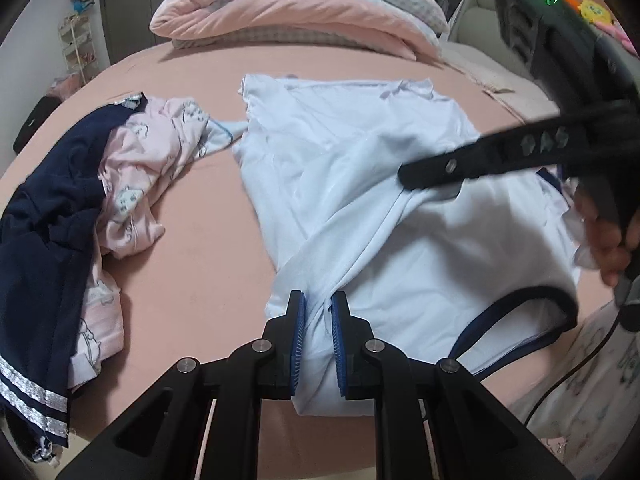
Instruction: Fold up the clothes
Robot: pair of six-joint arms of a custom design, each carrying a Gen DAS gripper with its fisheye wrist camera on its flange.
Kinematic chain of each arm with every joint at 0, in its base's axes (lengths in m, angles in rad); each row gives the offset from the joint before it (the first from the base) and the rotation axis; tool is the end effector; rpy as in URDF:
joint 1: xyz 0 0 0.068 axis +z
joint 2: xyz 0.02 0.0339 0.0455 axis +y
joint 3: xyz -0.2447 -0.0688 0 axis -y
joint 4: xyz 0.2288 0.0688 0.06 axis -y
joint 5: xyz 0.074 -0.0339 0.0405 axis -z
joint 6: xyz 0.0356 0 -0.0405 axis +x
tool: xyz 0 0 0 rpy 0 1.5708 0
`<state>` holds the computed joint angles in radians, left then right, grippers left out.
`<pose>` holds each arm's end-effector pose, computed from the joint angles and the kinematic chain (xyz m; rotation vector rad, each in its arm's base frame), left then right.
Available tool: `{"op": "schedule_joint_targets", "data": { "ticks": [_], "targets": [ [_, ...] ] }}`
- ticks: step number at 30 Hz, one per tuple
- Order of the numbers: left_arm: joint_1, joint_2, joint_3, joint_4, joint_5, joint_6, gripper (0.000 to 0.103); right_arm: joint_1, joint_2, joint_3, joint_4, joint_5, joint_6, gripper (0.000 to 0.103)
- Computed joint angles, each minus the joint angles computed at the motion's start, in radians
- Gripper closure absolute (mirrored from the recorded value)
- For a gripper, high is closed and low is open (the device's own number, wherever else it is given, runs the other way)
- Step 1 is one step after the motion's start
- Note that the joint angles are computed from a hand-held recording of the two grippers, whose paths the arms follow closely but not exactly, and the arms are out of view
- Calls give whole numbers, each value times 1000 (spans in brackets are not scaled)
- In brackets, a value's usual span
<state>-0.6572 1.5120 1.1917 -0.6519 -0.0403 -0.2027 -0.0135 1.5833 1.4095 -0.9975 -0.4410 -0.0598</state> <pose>0.2411 -0.1842 0.2522 0.5627 2.5044 -0.2831 0.3003 0.0111 0.2799 -0.1830 2.6680 0.5786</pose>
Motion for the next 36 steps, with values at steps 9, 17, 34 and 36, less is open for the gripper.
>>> {"op": "schedule_joint_targets", "data": {
  "ticks": [9, 17, 34, 36],
  "targets": [
    [1, -9, -15, -7, 45, -29, 91, -94, 25, -22, 14, -137, 40, 97],
    [3, -7, 2, -21, 94, -47, 91, -120, 72, 25, -55, -183, 113, 47],
    [-35, 40, 123, -75, -79, -13, 37, -102, 103, -85, 81, -373, 418, 47],
    [-27, 63, 135, -69, -84, 0, 37, -93, 107, -95, 121, -374, 461, 47]
  ]
}}
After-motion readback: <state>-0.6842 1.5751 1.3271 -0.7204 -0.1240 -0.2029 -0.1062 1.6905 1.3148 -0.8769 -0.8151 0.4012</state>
